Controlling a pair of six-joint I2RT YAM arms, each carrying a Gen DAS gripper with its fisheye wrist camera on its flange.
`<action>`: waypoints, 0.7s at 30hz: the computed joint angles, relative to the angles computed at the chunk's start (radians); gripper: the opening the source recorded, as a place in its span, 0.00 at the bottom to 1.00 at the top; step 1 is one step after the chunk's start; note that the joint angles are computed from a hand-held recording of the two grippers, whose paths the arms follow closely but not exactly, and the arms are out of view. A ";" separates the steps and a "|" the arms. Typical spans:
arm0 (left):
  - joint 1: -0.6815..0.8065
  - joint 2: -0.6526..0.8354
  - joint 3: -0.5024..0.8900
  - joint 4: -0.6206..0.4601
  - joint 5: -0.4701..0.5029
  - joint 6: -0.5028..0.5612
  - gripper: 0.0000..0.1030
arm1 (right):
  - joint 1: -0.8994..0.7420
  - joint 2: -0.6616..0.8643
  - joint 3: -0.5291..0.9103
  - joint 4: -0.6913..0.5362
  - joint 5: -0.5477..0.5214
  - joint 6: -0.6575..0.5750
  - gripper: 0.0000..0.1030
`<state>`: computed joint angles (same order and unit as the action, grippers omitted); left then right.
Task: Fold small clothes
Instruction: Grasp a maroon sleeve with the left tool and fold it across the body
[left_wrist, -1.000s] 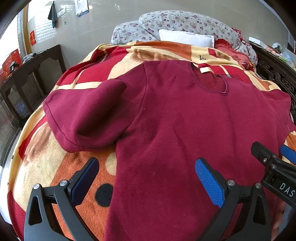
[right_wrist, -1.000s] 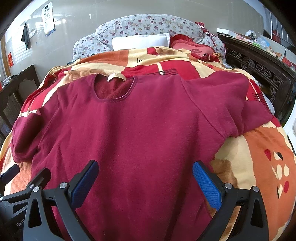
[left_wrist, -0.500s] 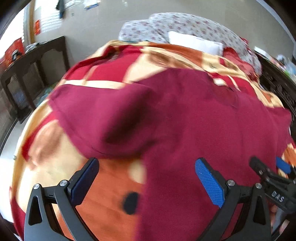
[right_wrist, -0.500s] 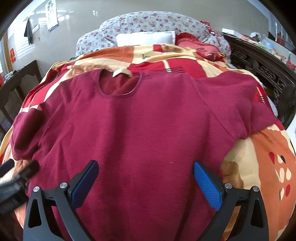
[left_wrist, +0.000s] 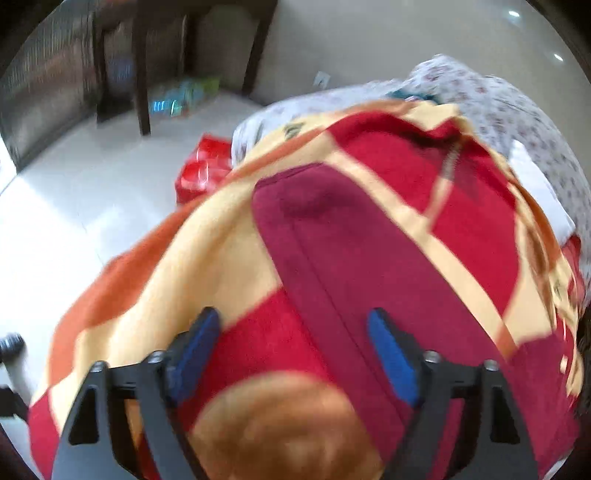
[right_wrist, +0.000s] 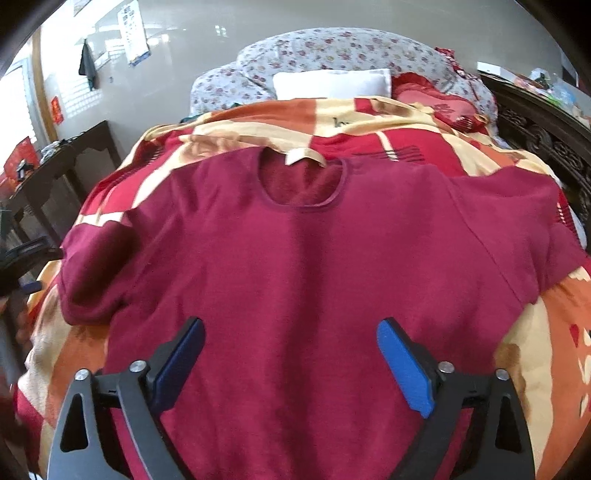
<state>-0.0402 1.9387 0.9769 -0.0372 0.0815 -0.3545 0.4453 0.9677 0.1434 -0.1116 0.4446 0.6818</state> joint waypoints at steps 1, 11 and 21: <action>-0.002 0.009 0.000 0.024 -0.020 -0.003 0.77 | 0.000 0.009 0.003 0.010 -0.008 -0.008 0.86; -0.042 -0.038 -0.011 0.112 0.009 0.025 0.07 | -0.077 0.020 -0.019 0.090 -0.108 -0.070 0.77; -0.416 -0.641 -0.155 -0.042 0.013 0.040 0.07 | -0.297 -0.398 -0.052 -0.201 -0.247 -0.152 0.77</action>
